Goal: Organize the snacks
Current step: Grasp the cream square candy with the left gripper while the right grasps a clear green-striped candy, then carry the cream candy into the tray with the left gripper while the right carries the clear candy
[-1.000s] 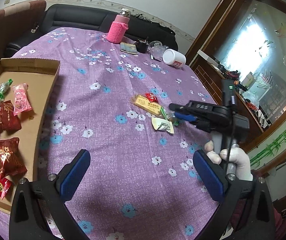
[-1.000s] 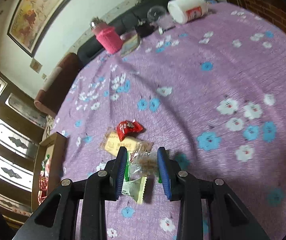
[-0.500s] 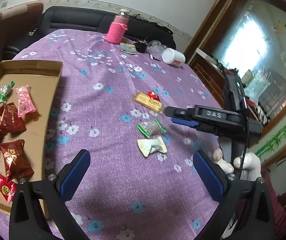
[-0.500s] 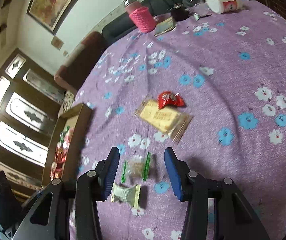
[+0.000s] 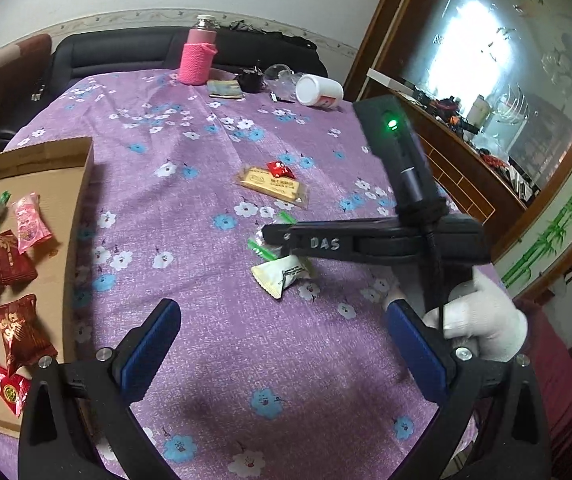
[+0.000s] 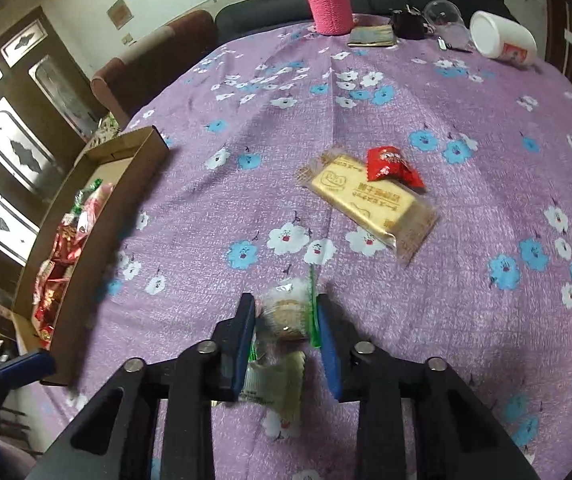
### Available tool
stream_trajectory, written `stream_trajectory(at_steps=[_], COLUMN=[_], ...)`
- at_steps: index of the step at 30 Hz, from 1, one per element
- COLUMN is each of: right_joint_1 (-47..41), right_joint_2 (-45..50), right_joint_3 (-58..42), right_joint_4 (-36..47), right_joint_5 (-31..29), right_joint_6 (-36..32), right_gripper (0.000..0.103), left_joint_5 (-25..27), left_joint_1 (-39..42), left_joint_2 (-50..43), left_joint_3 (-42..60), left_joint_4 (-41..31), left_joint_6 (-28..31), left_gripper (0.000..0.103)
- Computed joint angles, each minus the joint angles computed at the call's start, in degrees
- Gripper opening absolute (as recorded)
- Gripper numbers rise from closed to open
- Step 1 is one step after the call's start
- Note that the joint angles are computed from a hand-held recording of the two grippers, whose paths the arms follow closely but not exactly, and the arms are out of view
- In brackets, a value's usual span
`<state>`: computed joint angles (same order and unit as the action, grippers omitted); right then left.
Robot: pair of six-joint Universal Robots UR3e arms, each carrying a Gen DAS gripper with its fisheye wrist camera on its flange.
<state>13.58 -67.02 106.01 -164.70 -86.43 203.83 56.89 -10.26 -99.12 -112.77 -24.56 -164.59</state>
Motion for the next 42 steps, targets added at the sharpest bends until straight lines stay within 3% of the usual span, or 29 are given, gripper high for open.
stream_trajectory(at_steps=[7,13,16,19,22,23,28,30,32,36,37,39,42], right_joint_1=[-5.5,-10.4,-12.4,-14.0,-14.2,-14.4,-14.8,-14.9,-14.6,-14.0,-13.9,-13.6,-13.2], right_joint_2=[-7.8,-15.1,-17.9,-19.8,-20.6,-20.7,-20.0,-19.6,-19.2,-19.8,-20.1,-20.7,-21.6], right_joint_3=[11.6,21.0,24.4,26.5,27.3,27.5,27.7,27.8,27.7,27.3,27.2,27.0,26.6], right_joint_4=[-4.7,-8.3,-9.5,-10.1,-10.5,-10.6,-11.4,-11.7,-11.9,-11.1,-10.8,-10.1,-9.2], right_joint_5=[0.6,4.6,6.8,8.5,8.8,9.0,9.8,10.1,10.3,9.7,9.4,8.9,8.2], right_joint_6=[0.8,1.0,1.1,1.1,1.2,1.2,1.4,1.5,1.9,2.1,2.2,2.3,2.7], right_gripper=[0.029,0.029,0.029,0.029,0.029,0.029,0.029,0.029,0.029,0.029,0.029,0.029,0.029], left_joint_5=[2.1,3.5,2.2,6.5,7.3,8.0,5.7,5.5,6.9,9.9,10.8,11.5,11.2], left_joint_1=[-3.3,-7.1,-8.4,-10.9,-11.3,-11.4,-10.1,-10.2,-11.0,-13.0,-13.4,-13.5,-12.6], left_joint_2=[-5.9,-14.2,-19.0,-22.9,-25.3,-25.5,-22.6,-22.3,-23.3,-24.8,-24.7,-24.0,-22.1], left_joint_3=[6.6,16.9,23.0,27.9,31.8,32.3,28.0,27.5,28.1,28.1,27.7,26.8,24.1], left_joint_4=[-2.2,-4.7,-8.2,-9.6,-15.1,-15.7,-14.3,-14.0,-13.0,-9.7,-9.0,-8.2,-6.5], left_joint_6=[1.8,5.2,9.1,11.5,13.0,13.1,13.3,13.4,12.4,10.9,10.6,10.0,8.6], left_gripper=[0.102,0.101,0.092,0.08,0.047,0.043,0.044,0.049,0.06,0.061,0.058,0.032,0.03])
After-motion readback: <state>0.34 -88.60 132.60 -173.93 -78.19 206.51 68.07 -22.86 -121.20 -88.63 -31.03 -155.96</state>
